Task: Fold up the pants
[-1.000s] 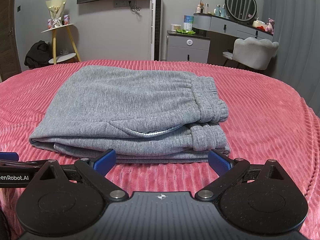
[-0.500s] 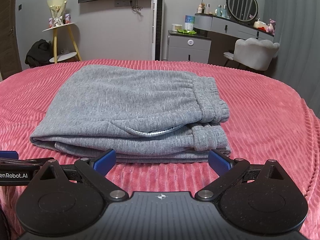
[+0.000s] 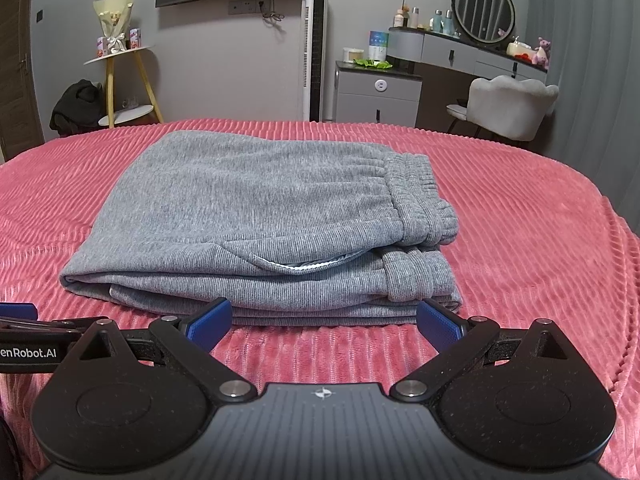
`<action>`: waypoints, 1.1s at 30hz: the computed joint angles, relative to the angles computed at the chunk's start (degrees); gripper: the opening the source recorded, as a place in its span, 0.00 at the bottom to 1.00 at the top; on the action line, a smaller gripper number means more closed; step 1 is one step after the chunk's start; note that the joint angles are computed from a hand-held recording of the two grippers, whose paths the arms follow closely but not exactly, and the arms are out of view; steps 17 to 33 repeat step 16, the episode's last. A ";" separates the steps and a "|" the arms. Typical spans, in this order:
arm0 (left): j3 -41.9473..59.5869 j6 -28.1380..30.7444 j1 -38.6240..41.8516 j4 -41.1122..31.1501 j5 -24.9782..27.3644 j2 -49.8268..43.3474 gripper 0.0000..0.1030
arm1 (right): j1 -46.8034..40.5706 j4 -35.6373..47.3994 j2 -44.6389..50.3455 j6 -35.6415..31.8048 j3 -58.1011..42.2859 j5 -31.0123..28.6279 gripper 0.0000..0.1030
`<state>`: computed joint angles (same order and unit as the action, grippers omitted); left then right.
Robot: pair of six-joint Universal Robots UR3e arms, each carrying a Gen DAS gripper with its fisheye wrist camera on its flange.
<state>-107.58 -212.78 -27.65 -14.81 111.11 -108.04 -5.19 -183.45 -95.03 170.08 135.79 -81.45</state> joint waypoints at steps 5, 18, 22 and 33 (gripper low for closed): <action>-0.11 0.43 0.10 0.26 -0.26 -0.02 1.00 | -0.01 -0.02 0.02 -0.04 0.00 -0.03 0.96; -1.09 1.17 0.06 2.55 -0.74 0.12 1.00 | -0.17 -0.06 -0.16 -0.01 0.13 -0.02 0.96; -1.09 1.17 0.06 2.55 -0.74 0.12 1.00 | -0.17 -0.06 -0.16 -0.01 0.13 -0.02 0.96; -1.09 1.17 0.06 2.55 -0.74 0.12 1.00 | -0.17 -0.06 -0.16 -0.01 0.13 -0.02 0.96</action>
